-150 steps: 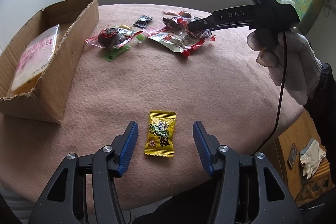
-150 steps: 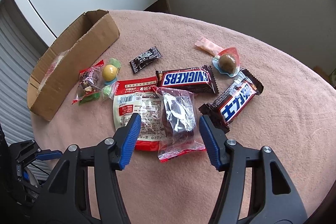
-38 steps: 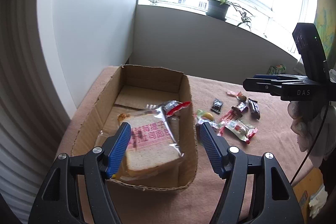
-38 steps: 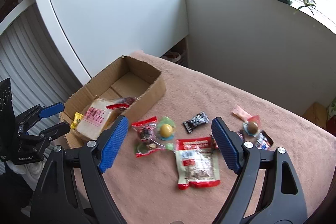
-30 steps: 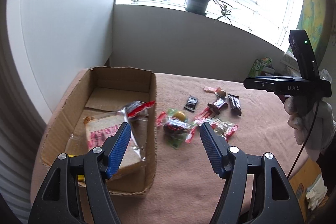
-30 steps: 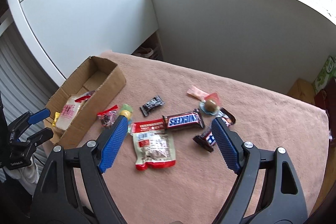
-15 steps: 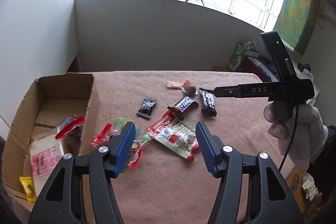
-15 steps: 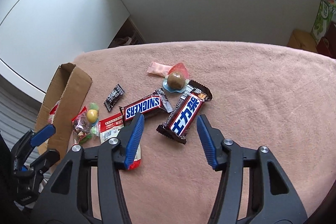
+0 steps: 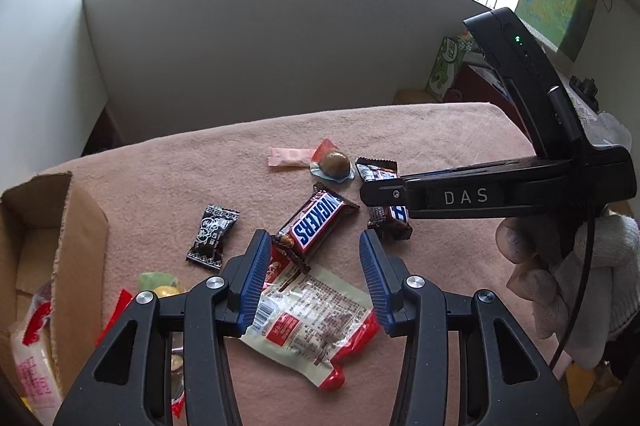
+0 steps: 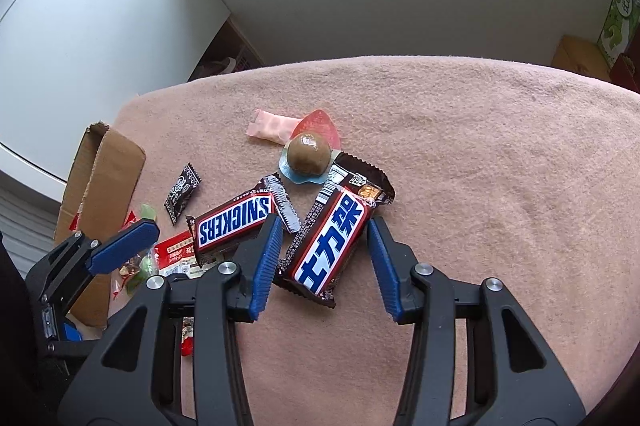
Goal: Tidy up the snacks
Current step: 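Grasp a Snickers bar with the left tool while the right tool grasps the other chocolate bar, then carry both chocolate bars over the box and open both tools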
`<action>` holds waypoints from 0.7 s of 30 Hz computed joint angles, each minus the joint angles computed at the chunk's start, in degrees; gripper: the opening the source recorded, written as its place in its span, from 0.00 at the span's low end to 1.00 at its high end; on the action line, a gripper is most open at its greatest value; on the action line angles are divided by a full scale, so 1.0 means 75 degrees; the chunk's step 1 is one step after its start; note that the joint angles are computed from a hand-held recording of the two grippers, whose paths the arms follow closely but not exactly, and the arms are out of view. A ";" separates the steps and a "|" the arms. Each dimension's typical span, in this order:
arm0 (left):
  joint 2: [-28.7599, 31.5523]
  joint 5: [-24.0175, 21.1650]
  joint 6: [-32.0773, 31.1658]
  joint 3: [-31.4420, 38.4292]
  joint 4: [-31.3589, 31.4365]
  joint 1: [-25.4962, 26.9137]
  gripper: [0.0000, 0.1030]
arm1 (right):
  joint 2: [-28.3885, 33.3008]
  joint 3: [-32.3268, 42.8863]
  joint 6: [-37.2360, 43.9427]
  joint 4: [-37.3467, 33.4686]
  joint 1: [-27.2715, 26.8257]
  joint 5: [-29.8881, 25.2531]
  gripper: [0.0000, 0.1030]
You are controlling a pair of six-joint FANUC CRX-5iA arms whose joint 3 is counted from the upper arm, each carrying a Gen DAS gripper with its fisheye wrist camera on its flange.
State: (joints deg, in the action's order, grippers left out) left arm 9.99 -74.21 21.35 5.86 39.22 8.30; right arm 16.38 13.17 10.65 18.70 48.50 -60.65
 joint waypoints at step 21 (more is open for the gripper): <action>0.0489 0.0351 0.0207 0.0465 -0.0946 -0.0664 0.31 | -0.0056 0.0147 0.0807 -0.0453 -0.0142 -0.0258 0.37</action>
